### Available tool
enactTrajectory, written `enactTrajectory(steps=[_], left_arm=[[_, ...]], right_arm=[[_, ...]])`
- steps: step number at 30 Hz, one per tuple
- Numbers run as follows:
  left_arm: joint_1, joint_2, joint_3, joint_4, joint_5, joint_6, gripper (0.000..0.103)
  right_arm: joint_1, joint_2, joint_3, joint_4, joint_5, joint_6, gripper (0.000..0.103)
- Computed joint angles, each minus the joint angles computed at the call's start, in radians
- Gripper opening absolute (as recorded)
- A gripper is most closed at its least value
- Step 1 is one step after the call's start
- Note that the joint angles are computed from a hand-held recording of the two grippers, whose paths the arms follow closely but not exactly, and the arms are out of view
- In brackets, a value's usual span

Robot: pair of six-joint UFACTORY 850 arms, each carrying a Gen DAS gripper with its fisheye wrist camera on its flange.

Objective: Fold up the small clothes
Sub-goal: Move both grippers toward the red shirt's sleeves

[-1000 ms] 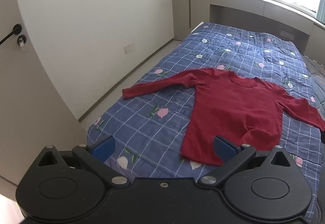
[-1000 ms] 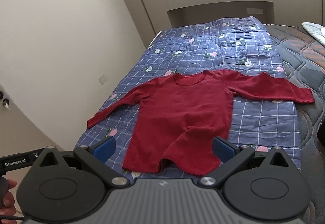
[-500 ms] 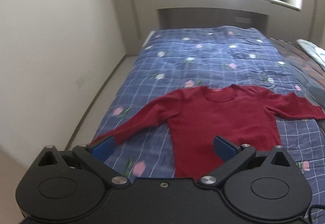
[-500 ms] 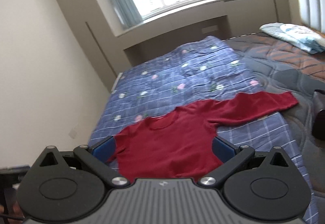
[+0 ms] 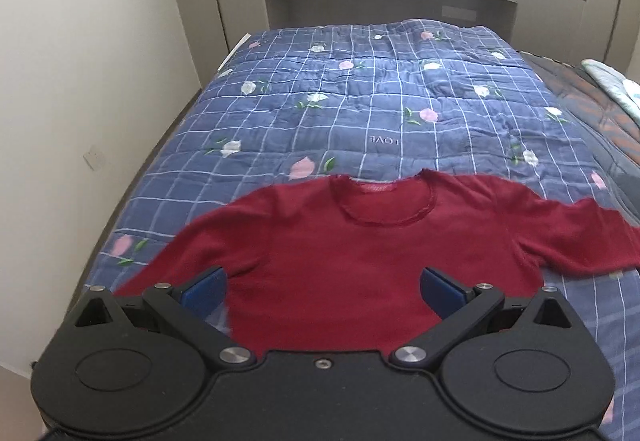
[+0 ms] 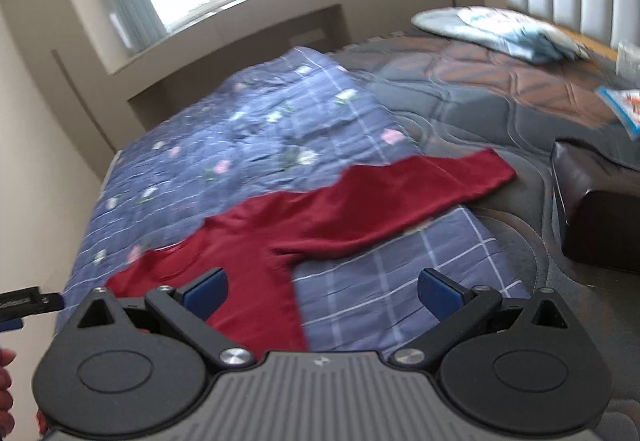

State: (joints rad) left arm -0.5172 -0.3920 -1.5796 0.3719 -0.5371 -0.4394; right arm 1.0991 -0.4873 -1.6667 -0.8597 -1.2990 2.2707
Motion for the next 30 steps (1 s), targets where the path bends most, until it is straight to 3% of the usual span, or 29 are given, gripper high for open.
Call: enactTrajectory(steps=[2, 6, 14, 22, 26, 30], left_arm=[[-0.023, -0.034, -0.012, 0.066, 0.014, -0.108, 0.102], [-0.059, -0.127, -0.082, 0.105, -0.029, -0.209, 0.102], [-0.119, -0.290, -0.203, 0.253, 0.006, -0.353, 0.102], [-0.171, -0.471, -0.381, 0.339, 0.084, -0.370, 0.102], [-0.195, -0.557, -0.481, 0.314, 0.053, -0.325, 0.102], [-0.213, -0.584, -0.500, 0.339, 0.044, -0.353, 0.102]], right_arm=[[-0.020, 0.046, 0.112, -0.018, 0.050, 0.037, 0.103], [-0.087, 0.116, 0.287, 0.005, 0.197, 0.089, 0.103], [-0.168, 0.179, 0.499, -0.118, 0.353, 0.247, 0.103], [-0.212, 0.231, 0.674, -0.263, 0.419, 0.535, 0.096], [-0.257, 0.257, 0.711, -0.295, 0.416, 0.509, 0.091], [-0.316, 0.277, 0.751, -0.276, 0.414, 0.510, 0.088]])
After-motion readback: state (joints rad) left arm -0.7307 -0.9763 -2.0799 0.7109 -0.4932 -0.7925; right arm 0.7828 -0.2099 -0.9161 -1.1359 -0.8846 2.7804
